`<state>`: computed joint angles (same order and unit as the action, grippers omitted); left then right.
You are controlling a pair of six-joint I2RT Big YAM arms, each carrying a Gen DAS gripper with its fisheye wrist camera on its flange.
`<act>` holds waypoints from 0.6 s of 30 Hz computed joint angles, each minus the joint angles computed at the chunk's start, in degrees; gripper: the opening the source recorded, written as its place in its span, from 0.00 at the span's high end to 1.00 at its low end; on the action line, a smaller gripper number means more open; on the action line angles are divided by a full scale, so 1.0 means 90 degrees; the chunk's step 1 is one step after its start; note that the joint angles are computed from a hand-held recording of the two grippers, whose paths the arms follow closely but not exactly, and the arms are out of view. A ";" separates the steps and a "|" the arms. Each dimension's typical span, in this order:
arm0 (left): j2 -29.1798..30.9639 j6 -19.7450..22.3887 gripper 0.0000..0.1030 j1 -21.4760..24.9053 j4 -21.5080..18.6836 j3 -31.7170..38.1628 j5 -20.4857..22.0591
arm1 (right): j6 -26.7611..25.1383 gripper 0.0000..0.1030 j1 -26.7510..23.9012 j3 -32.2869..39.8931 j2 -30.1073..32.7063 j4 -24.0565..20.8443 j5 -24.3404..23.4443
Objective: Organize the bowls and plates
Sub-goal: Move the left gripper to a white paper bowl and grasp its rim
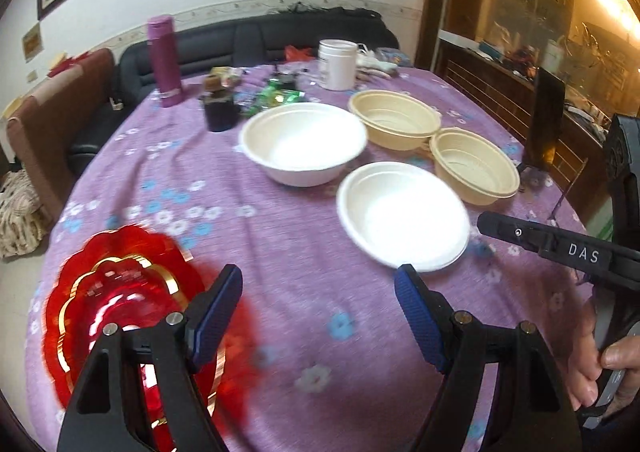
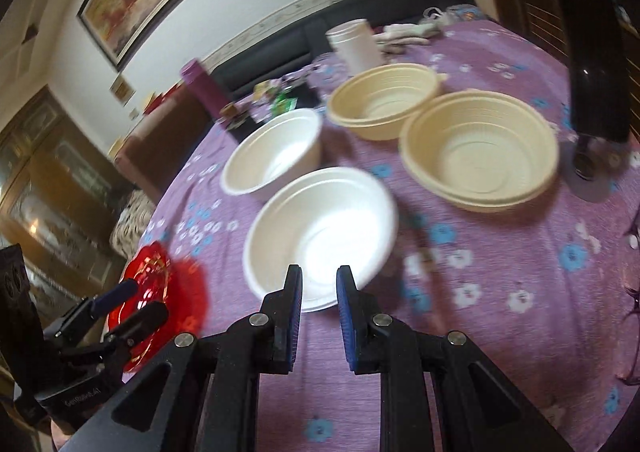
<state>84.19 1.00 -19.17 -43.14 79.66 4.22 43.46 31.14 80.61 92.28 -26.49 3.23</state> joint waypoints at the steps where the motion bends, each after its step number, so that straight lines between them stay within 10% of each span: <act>1: 0.0100 -0.0048 0.25 -0.0027 -0.0055 0.0101 0.0043 | 0.0062 0.82 -0.0064 -0.0069 -0.0039 0.0019 0.0015; 14: 0.1418 -0.0625 0.27 -0.0064 -0.0482 0.1318 0.0311 | 0.0390 0.82 -0.0490 -0.0034 0.0270 0.0128 -0.0318; 18: 0.1553 -0.0513 0.66 -0.0127 -0.0494 0.1372 0.0406 | 0.0283 0.82 -0.0498 0.0070 0.0449 0.0239 -0.0426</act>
<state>98.17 -3.62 -20.32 -47.58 92.01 7.88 46.01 26.67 81.24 96.33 -24.34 -0.60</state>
